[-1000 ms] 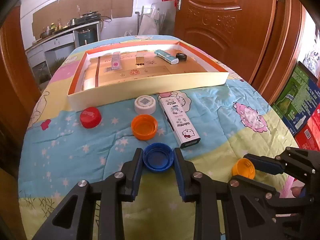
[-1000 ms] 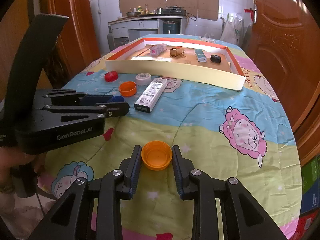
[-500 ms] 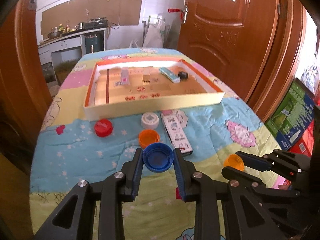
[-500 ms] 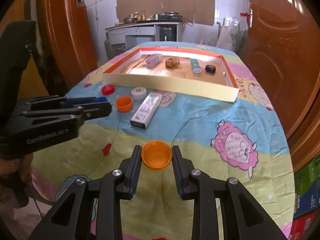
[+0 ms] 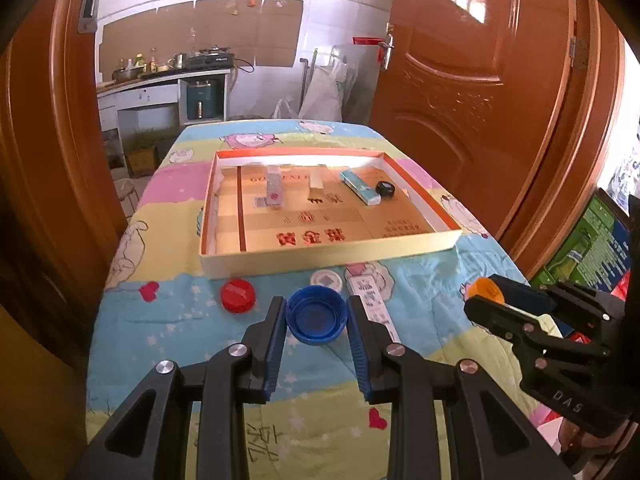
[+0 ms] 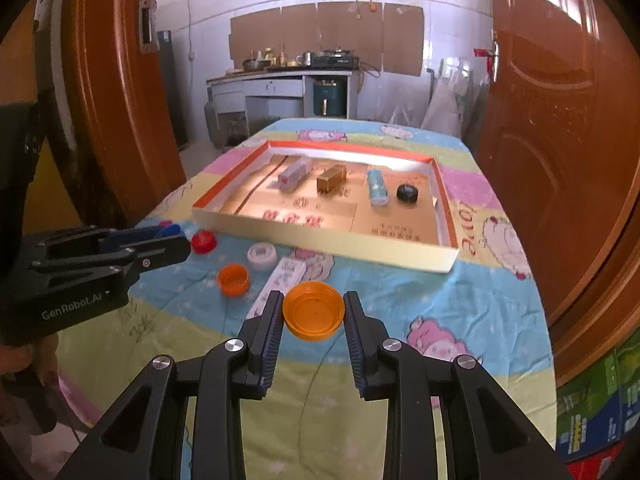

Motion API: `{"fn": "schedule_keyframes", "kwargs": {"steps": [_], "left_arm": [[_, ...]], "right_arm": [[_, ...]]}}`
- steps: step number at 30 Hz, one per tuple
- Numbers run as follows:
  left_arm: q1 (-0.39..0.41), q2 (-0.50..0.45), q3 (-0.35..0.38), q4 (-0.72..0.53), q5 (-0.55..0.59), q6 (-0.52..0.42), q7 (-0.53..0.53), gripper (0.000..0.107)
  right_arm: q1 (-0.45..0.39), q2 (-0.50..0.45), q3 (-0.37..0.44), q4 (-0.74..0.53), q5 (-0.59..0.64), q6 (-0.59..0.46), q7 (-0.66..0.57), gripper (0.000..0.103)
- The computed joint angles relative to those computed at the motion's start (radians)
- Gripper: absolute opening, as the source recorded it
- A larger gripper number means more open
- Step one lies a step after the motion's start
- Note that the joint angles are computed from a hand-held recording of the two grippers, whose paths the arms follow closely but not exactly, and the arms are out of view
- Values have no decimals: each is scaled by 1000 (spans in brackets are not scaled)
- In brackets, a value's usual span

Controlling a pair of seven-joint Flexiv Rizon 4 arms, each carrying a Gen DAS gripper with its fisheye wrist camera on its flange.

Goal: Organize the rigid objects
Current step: 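Carry the blue cap and orange cap over the tray with both grippers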

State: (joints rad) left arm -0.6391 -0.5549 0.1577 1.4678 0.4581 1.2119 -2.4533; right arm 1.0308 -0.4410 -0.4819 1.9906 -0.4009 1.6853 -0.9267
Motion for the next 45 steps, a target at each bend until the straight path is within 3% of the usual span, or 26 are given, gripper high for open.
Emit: {"fn": "schedule_keyframes", "kwargs": {"steps": [24,35,45], "left_arm": [[83,-106,-25,-164,-128,-37,140,31],[121,-191,-18,-278,-194,-122,180,31],[161,-269,-26,-386,-233,-187,215,31]], "right_arm": [[-359,-117,338,-275,-90,-107,-2,31],[-512,-258,547,-519,-32,-229,-135,31],[-554,-378,643,-725,71,-354,-280,31]]}}
